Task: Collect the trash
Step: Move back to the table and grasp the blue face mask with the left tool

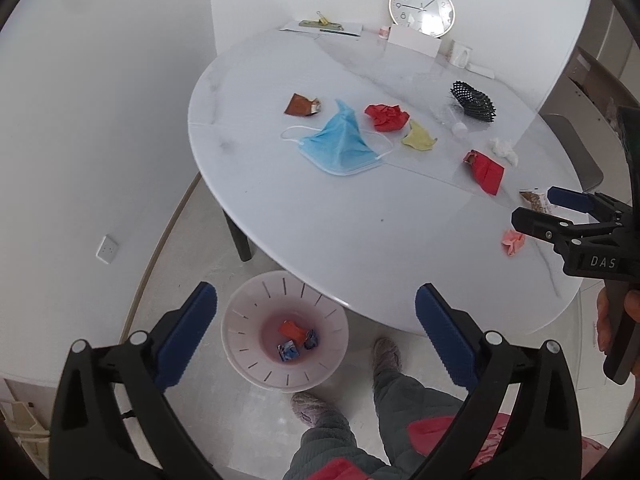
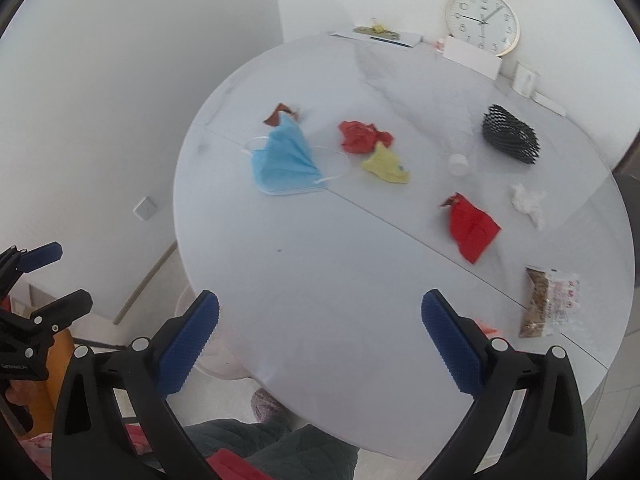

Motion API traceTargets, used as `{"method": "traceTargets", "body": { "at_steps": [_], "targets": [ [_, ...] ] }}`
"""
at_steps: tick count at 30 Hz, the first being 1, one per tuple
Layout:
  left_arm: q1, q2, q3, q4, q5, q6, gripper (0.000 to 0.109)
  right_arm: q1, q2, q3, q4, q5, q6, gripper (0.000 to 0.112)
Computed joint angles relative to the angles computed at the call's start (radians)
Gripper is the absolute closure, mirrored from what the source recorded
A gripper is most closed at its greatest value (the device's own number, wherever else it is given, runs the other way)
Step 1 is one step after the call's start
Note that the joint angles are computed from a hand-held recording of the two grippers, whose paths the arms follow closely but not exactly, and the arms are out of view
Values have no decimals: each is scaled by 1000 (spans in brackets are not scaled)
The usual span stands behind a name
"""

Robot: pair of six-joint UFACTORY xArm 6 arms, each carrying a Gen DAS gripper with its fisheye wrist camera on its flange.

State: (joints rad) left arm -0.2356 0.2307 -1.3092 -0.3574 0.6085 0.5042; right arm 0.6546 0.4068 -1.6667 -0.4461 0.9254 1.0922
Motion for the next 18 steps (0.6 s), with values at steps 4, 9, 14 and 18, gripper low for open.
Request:
{"method": "traceTargets", "body": {
  "at_steps": [4, 9, 14, 18],
  "targets": [
    [-48, 53, -71, 22, 8, -53, 13, -48, -135, 189, -29, -38, 63, 12],
    [-101, 142, -184, 90, 15, -175, 13, -133, -232, 335, -14, -107, 41, 12],
    [-143, 250, -322, 176, 15, -304, 13, -211, -255, 385, 19, -162, -51, 12],
    [-159, 341, -448, 207, 35, -364, 13, -263, -238, 387, 60, -206, -127, 12]
  ]
}}
